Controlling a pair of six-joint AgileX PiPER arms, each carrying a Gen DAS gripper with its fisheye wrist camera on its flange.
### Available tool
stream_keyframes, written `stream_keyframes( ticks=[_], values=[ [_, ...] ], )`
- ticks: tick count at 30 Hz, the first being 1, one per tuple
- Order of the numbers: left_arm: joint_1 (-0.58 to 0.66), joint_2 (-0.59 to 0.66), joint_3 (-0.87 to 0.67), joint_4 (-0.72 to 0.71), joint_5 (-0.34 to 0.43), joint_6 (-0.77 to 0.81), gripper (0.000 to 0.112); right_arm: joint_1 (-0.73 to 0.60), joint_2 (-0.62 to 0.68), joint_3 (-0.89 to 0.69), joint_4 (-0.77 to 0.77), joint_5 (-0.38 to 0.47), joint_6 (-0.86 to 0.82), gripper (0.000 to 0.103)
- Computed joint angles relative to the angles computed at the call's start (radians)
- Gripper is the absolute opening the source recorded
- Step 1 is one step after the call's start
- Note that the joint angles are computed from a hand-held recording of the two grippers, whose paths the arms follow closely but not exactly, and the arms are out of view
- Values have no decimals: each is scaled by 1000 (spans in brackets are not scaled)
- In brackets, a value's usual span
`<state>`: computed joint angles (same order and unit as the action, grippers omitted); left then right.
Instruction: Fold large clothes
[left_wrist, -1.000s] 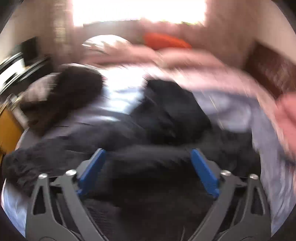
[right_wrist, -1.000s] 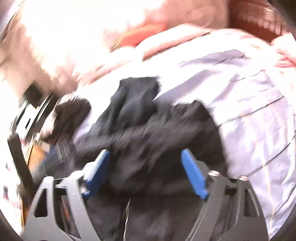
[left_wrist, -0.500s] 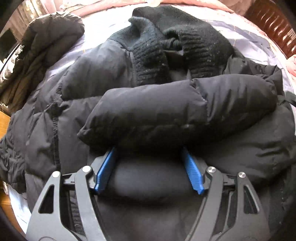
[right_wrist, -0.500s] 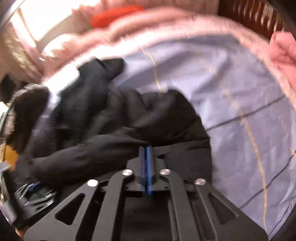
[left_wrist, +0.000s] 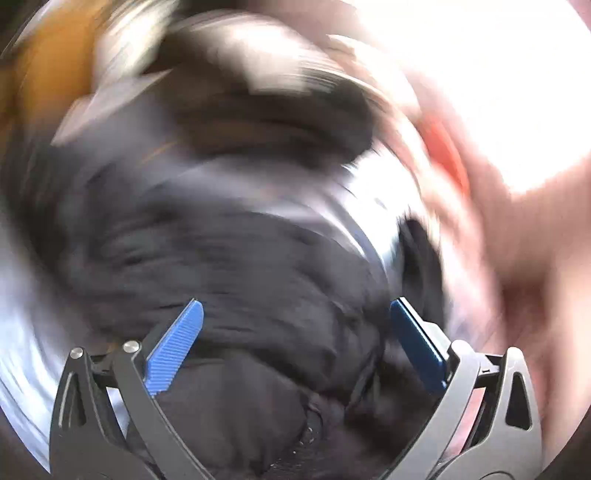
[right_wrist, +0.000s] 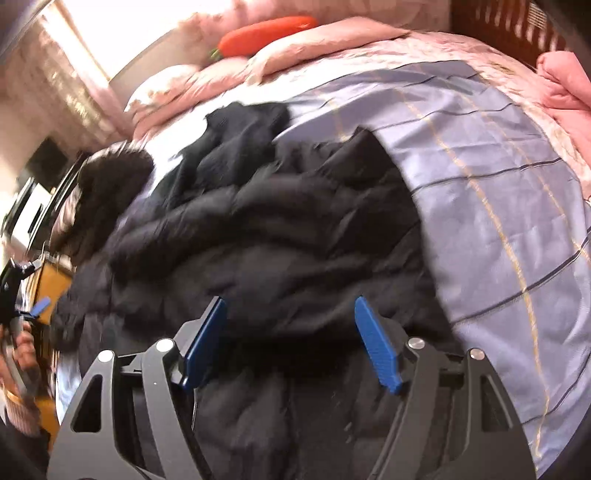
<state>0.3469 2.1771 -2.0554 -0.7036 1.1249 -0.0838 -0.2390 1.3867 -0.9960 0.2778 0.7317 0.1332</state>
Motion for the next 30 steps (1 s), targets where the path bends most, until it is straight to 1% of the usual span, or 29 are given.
stream_keyframes(
  ticks=[2, 4, 5, 7, 8, 9, 12, 13, 14, 15, 16, 17, 18, 19, 20, 21, 22, 23, 24, 25, 26, 27, 28, 29, 30],
  values=[
    [144, 71, 10, -88, 10, -67, 101, 42, 13, 6, 22, 10, 10, 73],
    [225, 132, -28, -87, 2, -97, 101, 75, 17, 5, 35, 17, 21, 73],
    [247, 161, -58, -97, 8, -101, 101, 98, 7, 7, 32, 15, 39, 73],
    [268, 217, -125, -132, 41, -88, 101, 136, -20, 28, 24, 5, 71, 73],
    [270, 263, -183, -127, 63, -99, 101, 149, -31, 40, 27, -1, 81, 73],
    [268, 278, -201, -110, 71, -114, 101, 157, -43, 57, 36, -8, 84, 73],
    [270, 332, -218, -72, 74, -208, 101, 161, -62, 89, 40, -23, 91, 73],
    [277, 350, -210, -89, 74, -229, 101, 167, -71, 93, 21, -24, 113, 73],
    [281, 354, -191, -115, 52, -226, 101, 169, -76, 98, 4, -27, 131, 73],
    [280, 359, -200, -115, 47, -235, 101, 168, -76, 100, 5, -28, 133, 73],
    [269, 377, -248, -91, 57, -274, 101, 158, -74, 104, 31, -31, 113, 73],
    [264, 380, -265, -83, 61, -280, 100, 144, -67, 108, 68, -35, 81, 73],
    [256, 387, -285, -97, 54, -259, 78, 135, -59, 113, 101, -37, 57, 73],
    [247, 399, -302, -141, 47, -206, 59, 133, -53, 116, 115, -40, 49, 73],
    [242, 398, -305, -150, 44, -193, 37, 134, -48, 119, 120, -42, 47, 73],
    [232, 376, -279, -154, 7, -182, 23, 137, -44, 121, 120, -42, 48, 73],
    [223, 349, -249, -166, -34, -156, 18, 140, -42, 122, 119, -42, 48, 73],
    [215, 337, -259, -147, -44, -160, 14, 142, -42, 124, 120, -43, 47, 73],
    [195, 323, -297, -88, -50, -177, 11, 144, -42, 126, 121, -45, 48, 73],
    [178, 309, -315, -43, -58, -184, 11, 142, -41, 126, 127, -45, 43, 73],
    [144, 279, -341, 34, -71, -194, 10, 139, -40, 127, 139, -44, 34, 73],
    [119, 246, -332, 79, -92, -190, 10, 138, -40, 127, 144, -44, 32, 73],
    [87, 209, -319, 123, -121, -185, 10, 138, -42, 127, 145, -44, 34, 73],
    [32, 132, -268, 174, -176, -149, 10, 136, -44, 128, 150, -46, 33, 73],
    [-10, 92, -258, 213, -202, -124, 10, 132, -46, 128, 154, -46, 30, 73]
  ],
)
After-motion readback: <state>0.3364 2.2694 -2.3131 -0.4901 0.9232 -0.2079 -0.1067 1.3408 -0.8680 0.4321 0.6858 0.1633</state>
